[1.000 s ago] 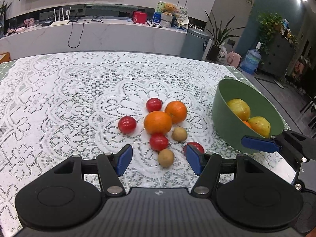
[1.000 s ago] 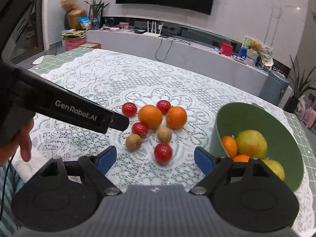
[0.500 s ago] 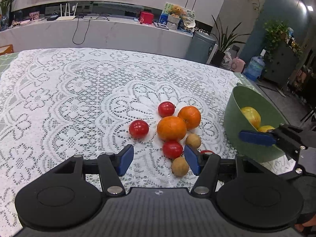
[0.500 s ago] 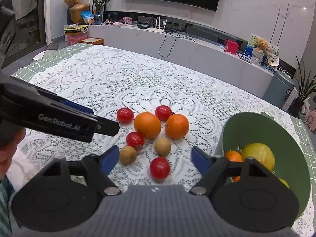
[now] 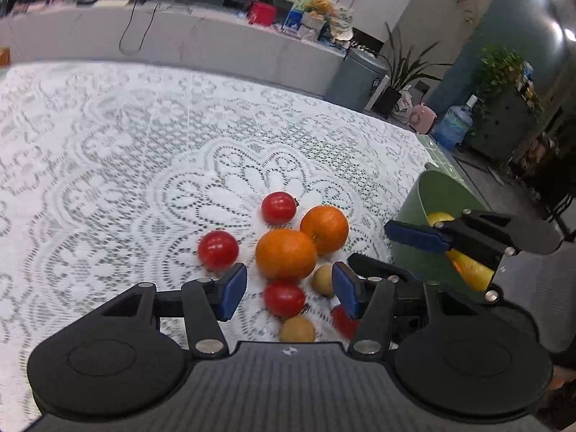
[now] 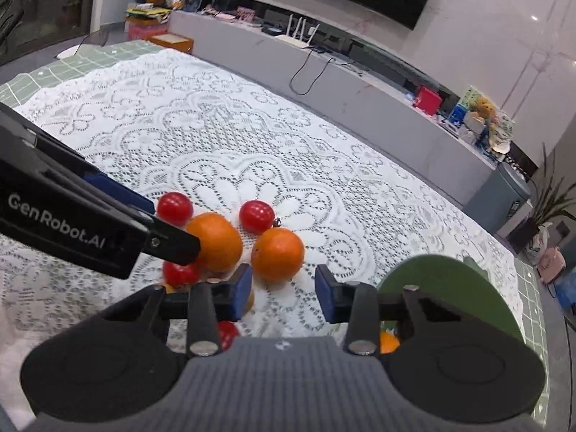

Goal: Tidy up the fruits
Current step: 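Grasp a large orange with the left tool while the right tool grasps a small orange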

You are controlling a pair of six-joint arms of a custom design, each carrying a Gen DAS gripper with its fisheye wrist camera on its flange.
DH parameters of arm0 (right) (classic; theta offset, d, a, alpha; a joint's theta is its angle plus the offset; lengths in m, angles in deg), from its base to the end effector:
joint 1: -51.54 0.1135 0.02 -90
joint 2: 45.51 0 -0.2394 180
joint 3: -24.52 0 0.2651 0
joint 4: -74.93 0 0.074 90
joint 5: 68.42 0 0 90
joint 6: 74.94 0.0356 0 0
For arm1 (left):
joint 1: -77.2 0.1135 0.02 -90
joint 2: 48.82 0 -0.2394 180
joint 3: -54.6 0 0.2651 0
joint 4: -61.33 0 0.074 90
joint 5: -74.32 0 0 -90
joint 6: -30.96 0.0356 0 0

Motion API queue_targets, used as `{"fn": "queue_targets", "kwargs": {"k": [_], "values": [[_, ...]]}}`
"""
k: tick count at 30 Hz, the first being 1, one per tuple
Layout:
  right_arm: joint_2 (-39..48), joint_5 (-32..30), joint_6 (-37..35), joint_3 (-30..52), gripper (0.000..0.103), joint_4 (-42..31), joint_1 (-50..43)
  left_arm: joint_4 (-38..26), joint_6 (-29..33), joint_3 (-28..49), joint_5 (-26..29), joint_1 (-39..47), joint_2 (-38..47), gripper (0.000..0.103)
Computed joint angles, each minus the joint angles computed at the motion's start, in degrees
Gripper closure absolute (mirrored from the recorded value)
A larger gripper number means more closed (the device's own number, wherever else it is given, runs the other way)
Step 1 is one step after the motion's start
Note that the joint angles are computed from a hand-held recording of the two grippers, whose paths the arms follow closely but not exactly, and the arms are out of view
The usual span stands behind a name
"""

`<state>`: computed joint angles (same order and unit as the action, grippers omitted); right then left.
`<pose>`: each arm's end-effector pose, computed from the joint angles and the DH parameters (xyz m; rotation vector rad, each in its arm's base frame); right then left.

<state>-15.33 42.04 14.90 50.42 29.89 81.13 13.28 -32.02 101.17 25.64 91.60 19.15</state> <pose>0.1343 0.0620 0.1327 -0.4540 2.3253 -0.1900 0.2116 0.0301 0.1444 0.4393 2.4365 -0.7128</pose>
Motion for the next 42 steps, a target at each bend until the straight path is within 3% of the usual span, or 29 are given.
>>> {"fn": "queue_targets", "kwargs": {"k": [10,23,26,34,42], "values": [[13.0,-6.7,-9.5,3.0,0.067,8.6,-5.9,2.8,-8.3,5.6,-1.8,-5.0,10.2,0.039],[23.8,-11.7,-10.9,6.9,0.066,12.5,-9.7,1.1,-8.9,10.1,-5.0,-7.9,17.0,0.043],[24.1,-11.7,-10.2,7.0,0.066,12.5,-9.7,0.8,-8.8,10.6,-3.9,-7.3,18.2,0.050],[23.6,-12.0,-8.3,6.7,0.068,12.6,-9.8,1.6,-9.6,10.1,-3.8,-7.3,17.7,0.052],[14.6,-10.0,-6.1,4.6,0.069,8.7,-8.8,2.1,-9.8,7.8,-2.5,-6.0,13.4,0.053]]}}
